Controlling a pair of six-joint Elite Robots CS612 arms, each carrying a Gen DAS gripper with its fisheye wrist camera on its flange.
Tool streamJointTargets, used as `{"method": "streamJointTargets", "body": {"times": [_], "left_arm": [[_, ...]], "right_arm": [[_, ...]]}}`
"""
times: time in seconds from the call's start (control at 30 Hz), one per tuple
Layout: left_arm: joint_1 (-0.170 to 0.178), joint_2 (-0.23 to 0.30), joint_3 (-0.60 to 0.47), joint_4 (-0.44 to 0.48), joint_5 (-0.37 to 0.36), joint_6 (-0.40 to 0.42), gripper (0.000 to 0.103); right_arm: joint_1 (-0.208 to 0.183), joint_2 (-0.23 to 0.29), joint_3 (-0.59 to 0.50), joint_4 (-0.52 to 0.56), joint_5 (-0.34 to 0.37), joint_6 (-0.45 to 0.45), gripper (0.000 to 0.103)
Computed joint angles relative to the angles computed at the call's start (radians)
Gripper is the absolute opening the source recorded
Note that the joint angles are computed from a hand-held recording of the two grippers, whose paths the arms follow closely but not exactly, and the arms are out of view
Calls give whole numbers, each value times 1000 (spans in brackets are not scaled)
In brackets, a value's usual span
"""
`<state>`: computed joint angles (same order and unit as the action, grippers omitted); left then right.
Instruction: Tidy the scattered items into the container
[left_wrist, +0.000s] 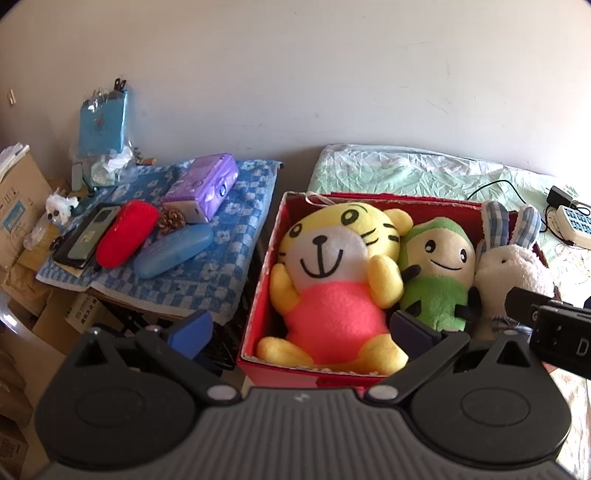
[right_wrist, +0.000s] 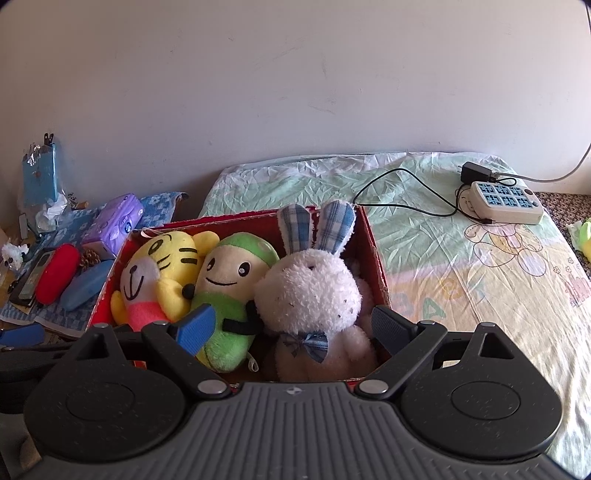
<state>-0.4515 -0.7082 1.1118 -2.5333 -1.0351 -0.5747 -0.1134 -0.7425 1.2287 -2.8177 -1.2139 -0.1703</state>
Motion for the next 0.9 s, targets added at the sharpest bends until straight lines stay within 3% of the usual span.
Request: {"method": "streamJointTargets", "body": {"times": [0.53, 0.67, 0.9], "left_arm": [[5, 5, -9, -3, -28, 9, 102], [0, 12, -12, -19, 12, 21, 102], [0, 10, -5, -55, 12, 31, 102]], "right_arm": [[-1, 9, -10, -15, -5, 26, 93], [0, 10, -9, -19, -15, 38, 93], [-1, 11, -10, -8, -15, 46, 93]]}}
